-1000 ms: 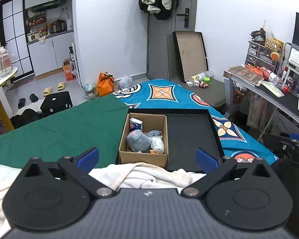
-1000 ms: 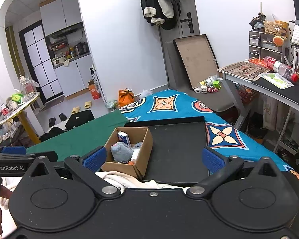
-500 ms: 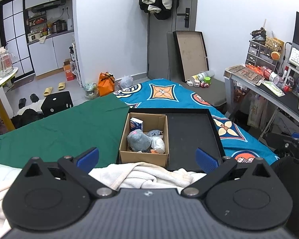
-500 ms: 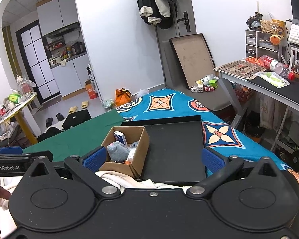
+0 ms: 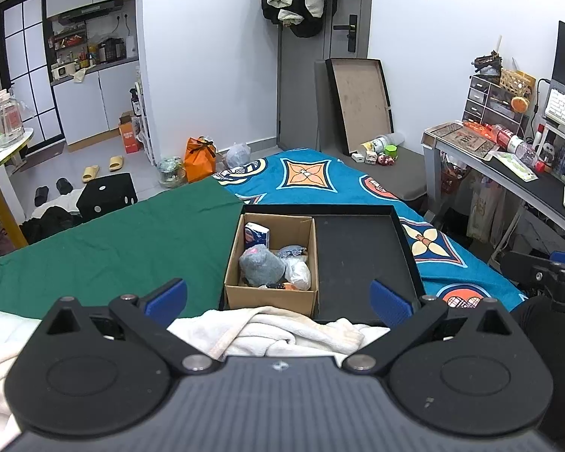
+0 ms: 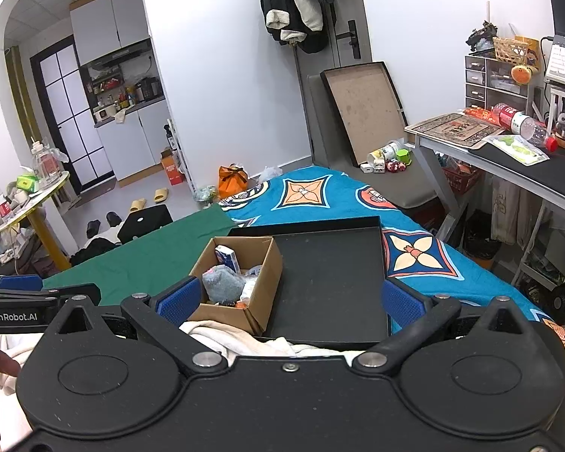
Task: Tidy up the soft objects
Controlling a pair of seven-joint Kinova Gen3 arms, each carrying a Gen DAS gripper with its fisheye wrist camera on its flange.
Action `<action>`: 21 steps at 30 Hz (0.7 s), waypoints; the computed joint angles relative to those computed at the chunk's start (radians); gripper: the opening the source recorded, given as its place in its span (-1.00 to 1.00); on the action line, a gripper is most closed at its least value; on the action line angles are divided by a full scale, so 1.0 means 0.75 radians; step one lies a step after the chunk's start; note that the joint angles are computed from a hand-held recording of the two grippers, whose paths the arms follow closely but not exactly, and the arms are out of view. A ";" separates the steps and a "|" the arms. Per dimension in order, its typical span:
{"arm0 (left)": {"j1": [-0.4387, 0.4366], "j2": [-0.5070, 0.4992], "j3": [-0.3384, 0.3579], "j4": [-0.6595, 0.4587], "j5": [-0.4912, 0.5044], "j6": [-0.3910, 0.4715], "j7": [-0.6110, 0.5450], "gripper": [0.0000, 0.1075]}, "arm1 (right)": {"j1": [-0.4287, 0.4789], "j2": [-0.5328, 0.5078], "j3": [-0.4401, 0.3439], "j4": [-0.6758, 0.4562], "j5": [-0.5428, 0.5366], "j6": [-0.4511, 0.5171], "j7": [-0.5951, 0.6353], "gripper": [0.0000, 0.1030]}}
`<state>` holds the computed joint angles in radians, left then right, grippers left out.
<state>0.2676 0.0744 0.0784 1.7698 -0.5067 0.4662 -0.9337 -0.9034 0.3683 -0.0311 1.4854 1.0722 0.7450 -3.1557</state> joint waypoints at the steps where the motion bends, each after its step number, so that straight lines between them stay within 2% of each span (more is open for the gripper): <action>1: -0.001 -0.001 0.000 0.001 0.000 -0.002 -0.001 0.91 | 0.001 0.000 0.000 0.000 -0.001 -0.001 0.001 1.00; 21: -0.018 -0.001 -0.001 0.006 0.031 0.002 -0.025 0.91 | -0.002 0.005 0.001 -0.008 -0.027 0.002 0.034 1.00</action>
